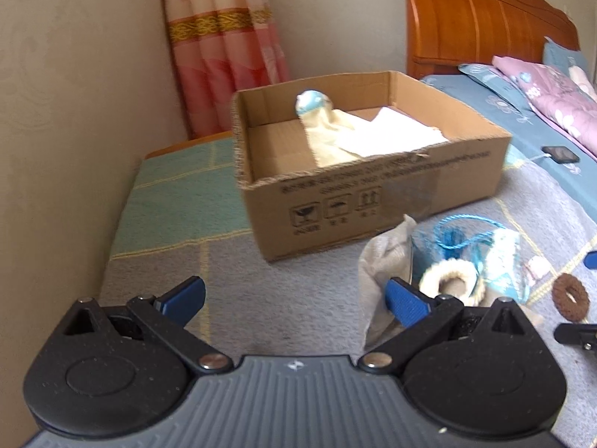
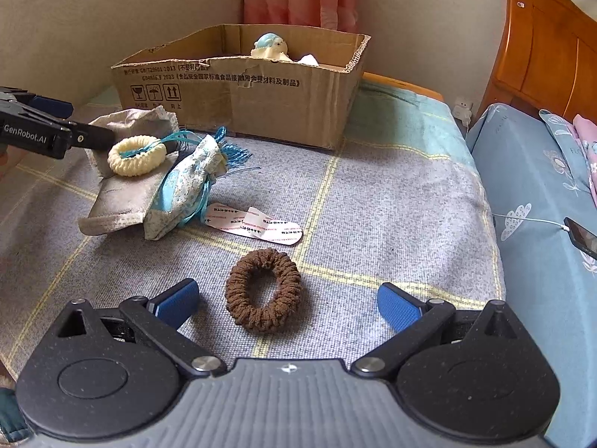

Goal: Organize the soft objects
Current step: 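Grasp the grey sachet with the left gripper while the right gripper grasps the brown hair tie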

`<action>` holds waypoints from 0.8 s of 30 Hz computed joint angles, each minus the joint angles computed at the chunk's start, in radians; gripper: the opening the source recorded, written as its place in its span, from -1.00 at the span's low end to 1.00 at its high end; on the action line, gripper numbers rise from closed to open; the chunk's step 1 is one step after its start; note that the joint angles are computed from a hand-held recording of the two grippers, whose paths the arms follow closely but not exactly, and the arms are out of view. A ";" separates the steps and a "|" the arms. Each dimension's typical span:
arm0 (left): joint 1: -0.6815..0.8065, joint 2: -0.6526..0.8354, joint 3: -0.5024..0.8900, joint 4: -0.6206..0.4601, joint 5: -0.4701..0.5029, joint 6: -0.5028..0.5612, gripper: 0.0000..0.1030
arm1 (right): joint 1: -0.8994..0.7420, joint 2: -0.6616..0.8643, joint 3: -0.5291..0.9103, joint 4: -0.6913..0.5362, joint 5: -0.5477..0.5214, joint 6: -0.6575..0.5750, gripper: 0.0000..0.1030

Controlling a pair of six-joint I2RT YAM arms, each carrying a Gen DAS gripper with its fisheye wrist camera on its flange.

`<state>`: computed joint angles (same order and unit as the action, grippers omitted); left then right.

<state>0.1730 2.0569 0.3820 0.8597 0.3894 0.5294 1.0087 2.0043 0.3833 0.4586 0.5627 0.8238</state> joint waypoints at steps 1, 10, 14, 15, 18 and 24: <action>0.003 0.004 0.006 0.002 -0.012 0.001 0.99 | 0.000 0.002 -0.002 0.007 0.001 -0.002 1.00; 0.032 0.028 0.024 -0.038 0.029 0.071 0.99 | 0.019 0.030 -0.030 0.087 0.025 -0.011 1.00; 0.016 0.055 0.037 -0.051 0.033 0.092 0.99 | 0.034 0.031 -0.028 0.085 0.033 -0.004 1.00; 0.013 0.059 0.047 -0.069 0.037 0.097 0.99 | 0.034 0.032 -0.025 0.084 0.032 -0.008 1.00; -0.001 0.081 0.072 -0.092 0.031 0.109 0.99 | 0.026 0.033 -0.014 0.081 0.026 -0.034 1.00; -0.020 0.126 0.126 -0.111 0.024 0.132 0.99 | 0.029 0.041 -0.015 0.094 0.032 -0.033 1.00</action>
